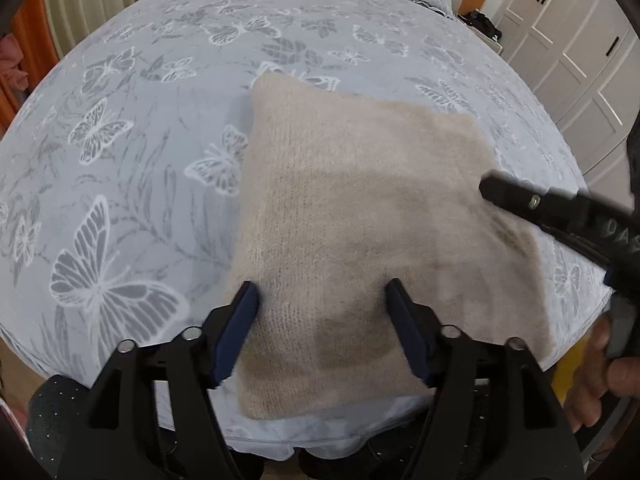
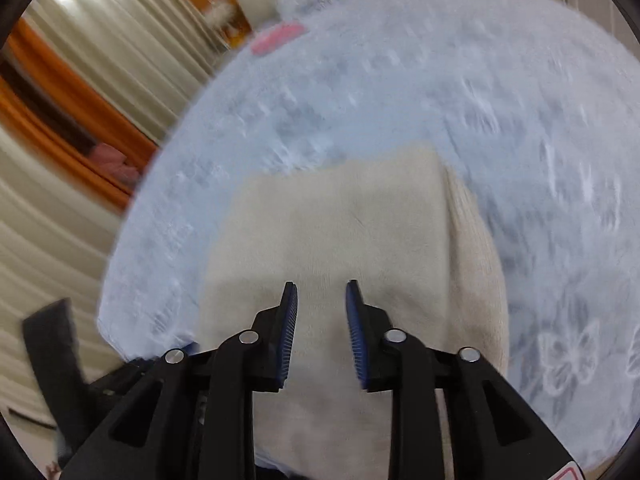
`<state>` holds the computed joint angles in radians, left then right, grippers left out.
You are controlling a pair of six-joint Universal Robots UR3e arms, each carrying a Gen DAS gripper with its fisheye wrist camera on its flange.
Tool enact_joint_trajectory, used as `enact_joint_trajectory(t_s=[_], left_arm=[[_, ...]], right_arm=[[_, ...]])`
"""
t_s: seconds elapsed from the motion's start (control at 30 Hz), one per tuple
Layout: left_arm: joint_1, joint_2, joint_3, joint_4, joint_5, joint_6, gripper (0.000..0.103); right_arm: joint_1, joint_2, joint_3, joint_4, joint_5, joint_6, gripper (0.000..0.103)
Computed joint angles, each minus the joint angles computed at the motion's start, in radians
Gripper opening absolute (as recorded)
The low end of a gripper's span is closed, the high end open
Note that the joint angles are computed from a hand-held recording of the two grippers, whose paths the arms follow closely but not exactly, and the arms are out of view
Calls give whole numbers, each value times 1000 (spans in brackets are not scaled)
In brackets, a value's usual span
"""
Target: Fold small clothes
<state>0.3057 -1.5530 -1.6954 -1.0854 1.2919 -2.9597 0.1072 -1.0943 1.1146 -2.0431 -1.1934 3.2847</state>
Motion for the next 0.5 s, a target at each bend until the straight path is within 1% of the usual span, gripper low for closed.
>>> enact_joint_trajectory(t_s=[0.03,0.07,0.1,0.13,0.17,0.2,0.23,0.27,0.3,0.37,0.43,0.47,0.5], left_arm=[[-5,8,-3,-9,8,-5,74],[-3,0,16,-37,3,0,76],[5,1,33,-61,-6,8,76],[22,14,53,-100,-27,17,76],[54,34,70,-147,-67,29,77],[89,64,77,-192,-111,33,81],[124,82,78,-213,-154,38,84],[159,92,78,-217,-198,35,90],[177,87,84,-215,-217,28,92],[182,33,127,-212,-225,5,93],[166,-59,182,-212,-222,-29,93],[158,-122,217,-229,-224,-55,93],[156,-155,236,-245,-228,-70,93]], right_arm=[[10,39,-15,39,-36,-36,18],[9,37,-4,34,-27,-40,18],[-14,-4,47,2,13,-26,19],[-33,-34,61,12,39,-10,23],[-48,-74,90,2,40,6,34],[-64,-150,161,-50,10,29,45],[-75,-201,211,-91,-23,44,69],[-87,-234,248,-114,-38,48,83],[-109,-279,305,-139,-57,54,85],[-159,-309,352,-108,-39,39,85],[-209,-280,361,-26,23,41,85],[-237,-271,373,5,71,38,85],[-268,-265,417,-2,147,48,85]])
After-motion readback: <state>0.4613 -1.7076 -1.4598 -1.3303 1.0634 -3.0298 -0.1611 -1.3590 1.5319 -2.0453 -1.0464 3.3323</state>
